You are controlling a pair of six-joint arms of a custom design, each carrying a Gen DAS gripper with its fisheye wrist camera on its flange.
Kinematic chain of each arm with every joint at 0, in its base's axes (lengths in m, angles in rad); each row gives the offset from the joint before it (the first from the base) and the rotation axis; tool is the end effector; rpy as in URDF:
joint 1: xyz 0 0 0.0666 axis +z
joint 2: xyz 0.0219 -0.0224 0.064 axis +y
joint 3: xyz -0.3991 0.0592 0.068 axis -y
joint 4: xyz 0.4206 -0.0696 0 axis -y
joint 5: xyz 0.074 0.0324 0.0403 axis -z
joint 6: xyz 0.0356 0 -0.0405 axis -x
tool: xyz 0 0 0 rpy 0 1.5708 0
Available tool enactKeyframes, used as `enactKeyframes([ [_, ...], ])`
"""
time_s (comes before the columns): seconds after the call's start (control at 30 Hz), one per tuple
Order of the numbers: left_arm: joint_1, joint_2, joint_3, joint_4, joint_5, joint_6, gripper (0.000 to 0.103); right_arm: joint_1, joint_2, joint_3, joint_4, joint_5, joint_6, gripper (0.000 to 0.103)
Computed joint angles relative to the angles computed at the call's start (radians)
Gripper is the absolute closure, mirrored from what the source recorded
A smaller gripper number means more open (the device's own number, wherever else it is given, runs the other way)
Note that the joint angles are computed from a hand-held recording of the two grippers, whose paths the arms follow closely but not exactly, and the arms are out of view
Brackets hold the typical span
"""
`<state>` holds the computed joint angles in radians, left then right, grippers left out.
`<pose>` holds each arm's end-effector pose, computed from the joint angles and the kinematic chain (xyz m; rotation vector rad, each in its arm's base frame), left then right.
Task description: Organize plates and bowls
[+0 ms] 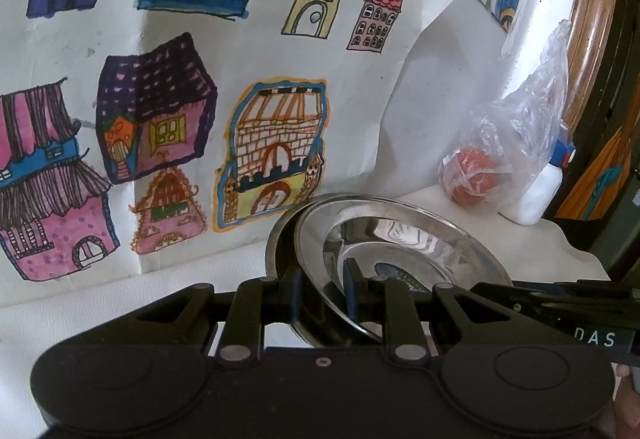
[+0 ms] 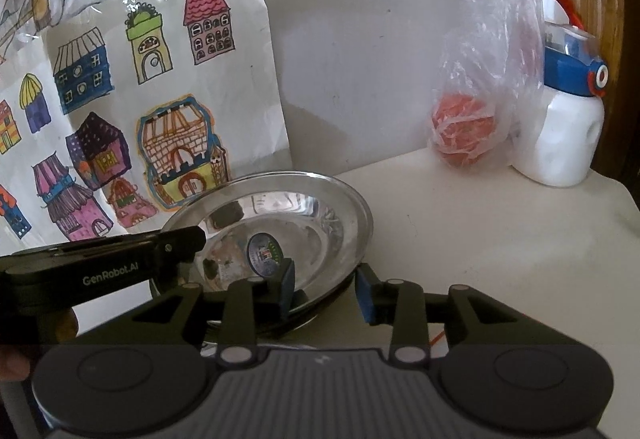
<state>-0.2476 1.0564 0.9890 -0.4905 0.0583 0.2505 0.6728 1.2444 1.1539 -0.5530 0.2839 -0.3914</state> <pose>0.3845 -0.0997 0.4250 0.0316 2.1482 -0.3544 0.3691 0.2808 0.4274 -0.1524 2.1938 0.2863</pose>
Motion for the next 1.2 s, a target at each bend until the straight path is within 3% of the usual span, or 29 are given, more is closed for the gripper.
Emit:
enactKeyframes([
  [0.3,0.012,-0.004,-0.006,0.007,0.021,0.004,0.080,0.010,0.002,0.007,-0.013,0.024,0.011,0.063],
  [0.5,0.002,-0.015,-0.019,0.024,-0.005,-0.017,0.080,0.012,0.002,0.011,-0.022,0.031,0.018,0.061],
  [1.03,0.010,-0.037,-0.039,0.059,-0.009,-0.034,0.080,0.029,-0.030,-0.016,0.021,0.086,0.062,0.039],
  [1.2,0.009,-0.051,-0.052,0.072,-0.018,-0.034,0.075,0.026,-0.049,-0.029,0.026,0.095,0.053,0.031],
])
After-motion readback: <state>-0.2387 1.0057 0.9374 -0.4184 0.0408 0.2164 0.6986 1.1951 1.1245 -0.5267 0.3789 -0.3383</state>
